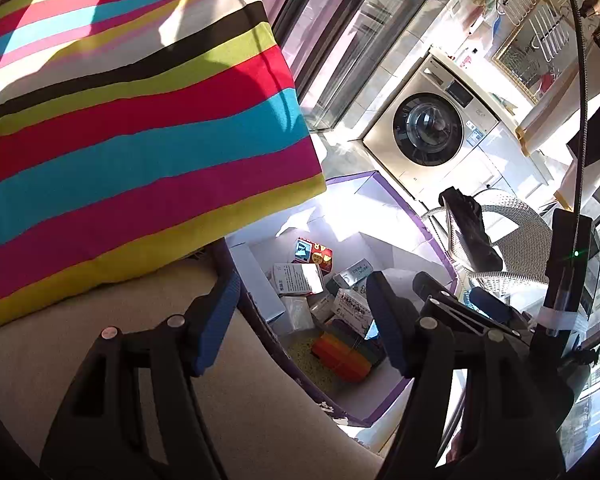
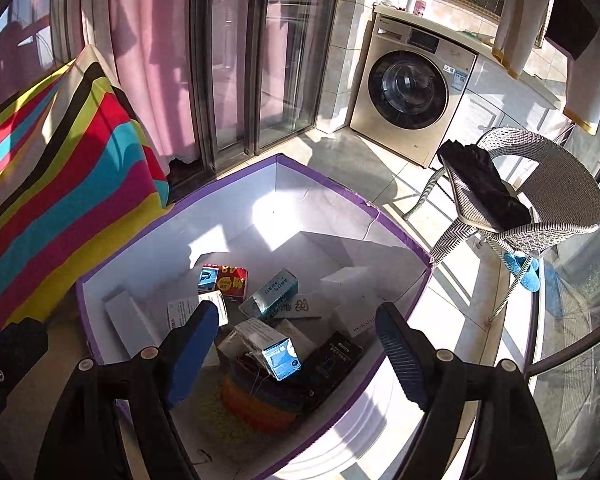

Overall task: Organize objects
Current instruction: 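Carry both boxes over the cardboard box and open both tools to drop them, then move both tools back to the last white boxes on the sofa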

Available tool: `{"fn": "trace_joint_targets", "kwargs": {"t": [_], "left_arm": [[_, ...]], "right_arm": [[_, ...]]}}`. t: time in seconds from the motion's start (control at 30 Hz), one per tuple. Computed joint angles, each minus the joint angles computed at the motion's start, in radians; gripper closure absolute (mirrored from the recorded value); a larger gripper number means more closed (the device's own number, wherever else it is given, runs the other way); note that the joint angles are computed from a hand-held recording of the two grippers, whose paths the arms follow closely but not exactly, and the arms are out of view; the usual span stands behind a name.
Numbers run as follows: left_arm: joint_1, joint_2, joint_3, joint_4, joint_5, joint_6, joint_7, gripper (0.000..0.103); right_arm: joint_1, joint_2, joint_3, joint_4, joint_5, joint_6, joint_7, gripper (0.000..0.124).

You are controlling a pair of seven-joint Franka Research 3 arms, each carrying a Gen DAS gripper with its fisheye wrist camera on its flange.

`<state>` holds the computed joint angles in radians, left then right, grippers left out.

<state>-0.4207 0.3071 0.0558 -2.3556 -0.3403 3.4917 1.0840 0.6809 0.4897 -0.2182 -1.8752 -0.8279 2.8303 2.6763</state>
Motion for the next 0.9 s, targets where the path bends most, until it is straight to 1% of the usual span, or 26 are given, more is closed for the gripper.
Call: {"fn": "trace_joint_targets", "kwargs": {"t": [0.07, 0.2, 0.33, 0.4, 0.5, 0.57, 0.67, 0.7, 0.77, 0.9], "left_arm": [[0.022, -0.001, -0.015, -0.005, 0.016, 0.005, -0.016, 0.034], [0.041, -0.003, -0.028, -0.012, 0.030, 0.012, -0.036, 0.034], [0.042, -0.005, -0.029, -0.020, 0.024, 0.020, -0.044, 0.034], [0.030, -0.009, -0.020, -0.029, 0.003, 0.030, -0.037, 0.034], [-0.009, -0.016, 0.003, -0.042, -0.071, 0.055, -0.002, 0.034], [-0.055, -0.025, 0.031, -0.051, -0.165, 0.067, 0.058, 0.034], [-0.081, -0.040, 0.035, -0.074, -0.280, 0.103, 0.128, 0.034], [-0.082, -0.047, 0.031, -0.082, -0.312, 0.116, 0.145, 0.034], [-0.064, -0.060, 0.011, -0.107, -0.345, 0.139, 0.152, 0.032], [-0.014, -0.091, -0.038, -0.168, -0.388, 0.188, 0.137, 0.031]], "right_arm": [[-0.003, 0.004, 0.005, 0.005, 0.009, -0.003, -0.011, 0.042], [-0.001, 0.008, 0.010, 0.012, 0.023, -0.008, -0.028, 0.042], [0.004, 0.007, 0.012, 0.012, 0.033, -0.004, -0.035, 0.042], [0.004, 0.006, 0.019, 0.011, 0.046, -0.001, -0.045, 0.042], [-0.005, 0.005, 0.044, 0.008, 0.091, 0.013, -0.084, 0.042], [-0.009, 0.004, 0.063, 0.006, 0.135, 0.025, -0.115, 0.042], [-0.014, 0.006, 0.094, -0.002, 0.216, 0.057, -0.179, 0.042], [-0.012, 0.005, 0.102, -0.006, 0.242, 0.069, -0.200, 0.042], [0.000, 0.008, 0.111, -0.009, 0.279, 0.092, -0.238, 0.042], [0.059, 0.016, 0.088, -0.005, 0.316, 0.108, -0.280, 0.042]]}}
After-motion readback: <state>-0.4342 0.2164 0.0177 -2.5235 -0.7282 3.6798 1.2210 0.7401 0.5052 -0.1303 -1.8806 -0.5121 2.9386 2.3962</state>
